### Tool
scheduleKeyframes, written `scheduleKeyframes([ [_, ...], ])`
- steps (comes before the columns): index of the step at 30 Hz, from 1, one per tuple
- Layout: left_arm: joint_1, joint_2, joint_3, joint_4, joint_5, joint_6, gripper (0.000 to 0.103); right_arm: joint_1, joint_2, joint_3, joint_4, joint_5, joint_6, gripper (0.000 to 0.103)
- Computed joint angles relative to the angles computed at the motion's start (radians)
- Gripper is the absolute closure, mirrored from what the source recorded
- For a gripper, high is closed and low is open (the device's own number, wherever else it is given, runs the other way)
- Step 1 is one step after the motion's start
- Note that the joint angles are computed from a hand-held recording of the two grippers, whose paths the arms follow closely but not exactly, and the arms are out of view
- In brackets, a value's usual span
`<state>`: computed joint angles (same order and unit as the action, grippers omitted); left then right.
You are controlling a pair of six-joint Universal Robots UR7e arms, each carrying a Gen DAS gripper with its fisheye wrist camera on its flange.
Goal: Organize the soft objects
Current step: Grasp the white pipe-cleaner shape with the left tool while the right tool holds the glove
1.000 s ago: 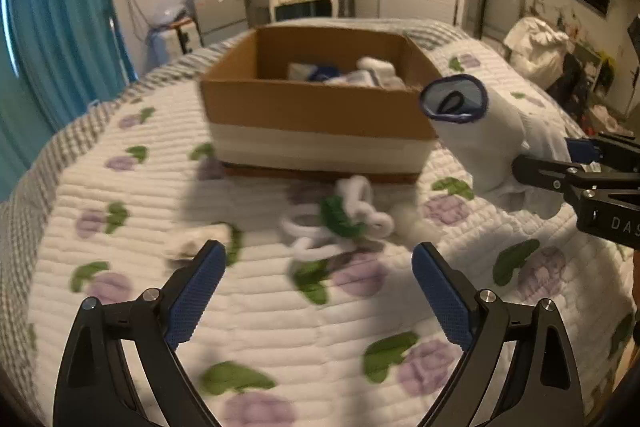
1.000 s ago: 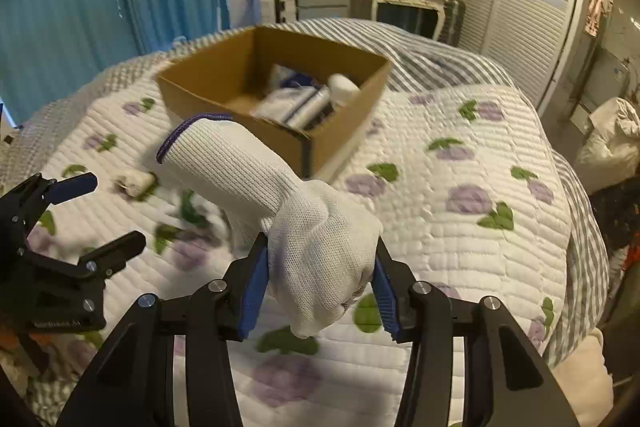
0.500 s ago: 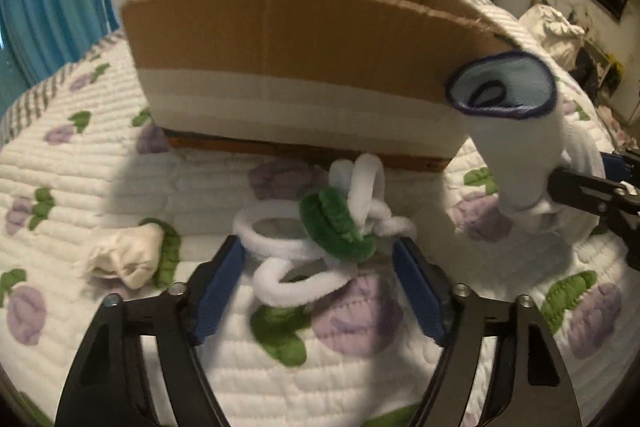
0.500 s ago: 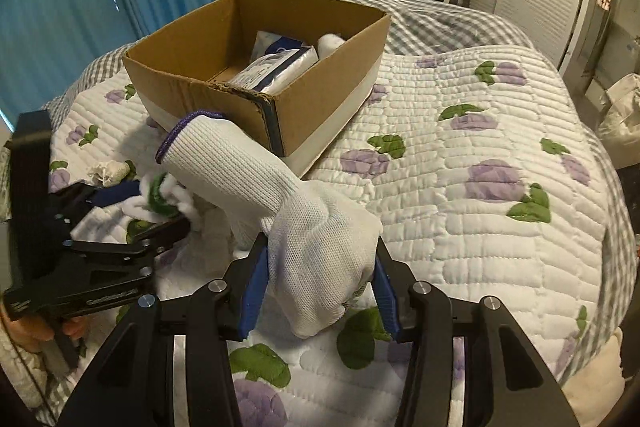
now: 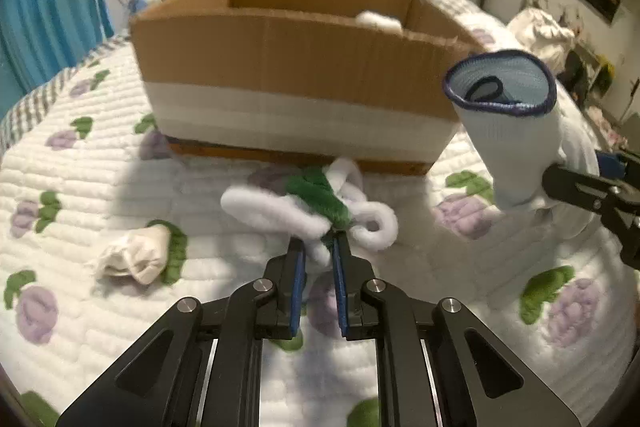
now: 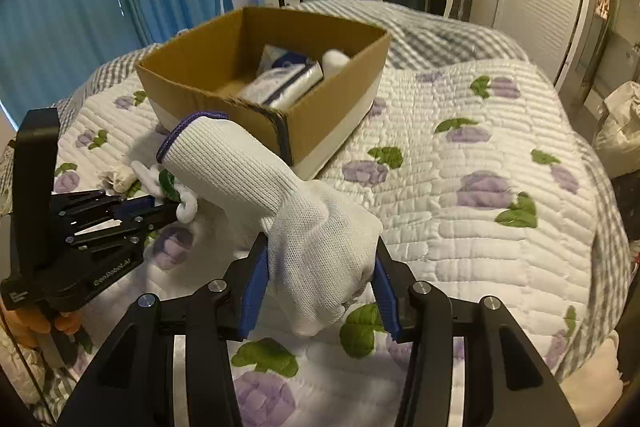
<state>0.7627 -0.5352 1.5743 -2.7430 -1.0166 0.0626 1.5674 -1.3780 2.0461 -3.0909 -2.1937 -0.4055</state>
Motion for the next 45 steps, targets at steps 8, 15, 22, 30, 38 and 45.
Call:
scheduleKeyframes([
  [8,-0.034,-0.098,0.091,-0.098,-0.021,0.014,0.091,0.068,-0.049,0.037,-0.057,-0.035,-0.015,0.056],
  [15,-0.072,-0.126,0.1,-0.166,-0.011,0.066,0.091,0.142,-0.076,0.035,-0.105,-0.064,-0.05,0.056],
  [22,-0.077,-0.077,0.072,-0.155,0.106,0.043,0.035,0.155,-0.076,0.028,-0.112,-0.047,-0.047,0.056],
  [30,-0.013,0.007,-0.008,-0.067,0.048,-0.002,0.033,0.108,-0.044,-0.002,-0.074,-0.006,-0.035,0.056],
  [38,0.031,0.11,-0.116,0.004,0.039,0.021,0.038,0.055,-0.018,-0.05,-0.026,0.054,-0.032,0.056],
  [45,0.046,0.054,-0.102,0.011,-0.038,-0.025,0.062,0.045,-0.019,-0.061,-0.015,0.08,-0.038,0.056],
])
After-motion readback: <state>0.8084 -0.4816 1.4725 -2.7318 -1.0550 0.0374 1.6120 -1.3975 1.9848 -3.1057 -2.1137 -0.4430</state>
